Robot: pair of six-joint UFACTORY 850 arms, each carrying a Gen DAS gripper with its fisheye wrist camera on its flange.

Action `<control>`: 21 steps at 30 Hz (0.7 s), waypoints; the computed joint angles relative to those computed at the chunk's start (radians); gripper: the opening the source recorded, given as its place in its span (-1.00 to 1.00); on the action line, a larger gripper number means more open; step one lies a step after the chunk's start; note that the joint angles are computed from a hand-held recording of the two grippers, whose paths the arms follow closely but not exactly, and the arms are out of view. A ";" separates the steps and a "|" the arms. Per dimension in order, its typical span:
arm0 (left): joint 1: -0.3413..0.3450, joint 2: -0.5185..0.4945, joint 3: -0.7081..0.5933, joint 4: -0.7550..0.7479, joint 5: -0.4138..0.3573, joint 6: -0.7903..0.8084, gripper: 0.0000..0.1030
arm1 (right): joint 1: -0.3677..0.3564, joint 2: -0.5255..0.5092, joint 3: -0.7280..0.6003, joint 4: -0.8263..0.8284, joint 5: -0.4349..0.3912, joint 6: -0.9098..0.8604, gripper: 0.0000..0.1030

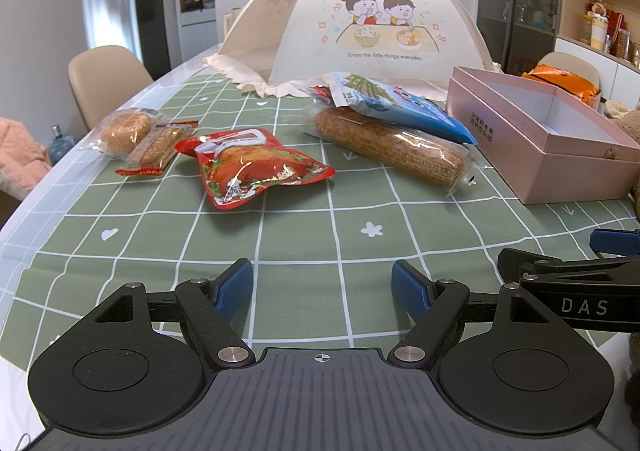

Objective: Organize snacks

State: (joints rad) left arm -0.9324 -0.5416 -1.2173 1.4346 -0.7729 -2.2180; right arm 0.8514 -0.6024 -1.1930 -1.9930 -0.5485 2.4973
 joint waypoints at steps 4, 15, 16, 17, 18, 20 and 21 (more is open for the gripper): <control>0.000 0.000 0.000 0.000 0.000 0.000 0.59 | 0.000 0.000 0.000 0.000 0.000 0.000 1.00; -0.002 0.002 0.011 0.019 -0.003 -0.027 0.58 | -0.002 0.002 0.003 -0.012 0.003 0.015 1.00; -0.002 0.004 0.010 0.018 -0.001 -0.025 0.57 | -0.006 0.006 0.001 -0.003 0.023 -0.001 1.00; 0.000 0.006 0.010 0.016 0.004 -0.024 0.57 | -0.011 0.011 -0.007 0.038 0.059 -0.055 1.00; 0.004 0.007 0.008 0.011 0.015 -0.015 0.57 | -0.016 0.017 -0.016 0.096 0.095 -0.127 1.00; 0.014 0.029 0.024 0.004 0.056 0.010 0.57 | -0.024 0.032 -0.025 0.203 0.154 -0.261 1.00; 0.026 0.046 0.036 0.003 0.097 0.025 0.57 | -0.026 0.036 -0.026 0.234 0.169 -0.306 1.00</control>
State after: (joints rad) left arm -0.9061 -0.4953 -1.1810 1.4380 -0.6764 -2.1931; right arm 0.8251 -0.5666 -1.2192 -1.7586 -0.3799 2.1908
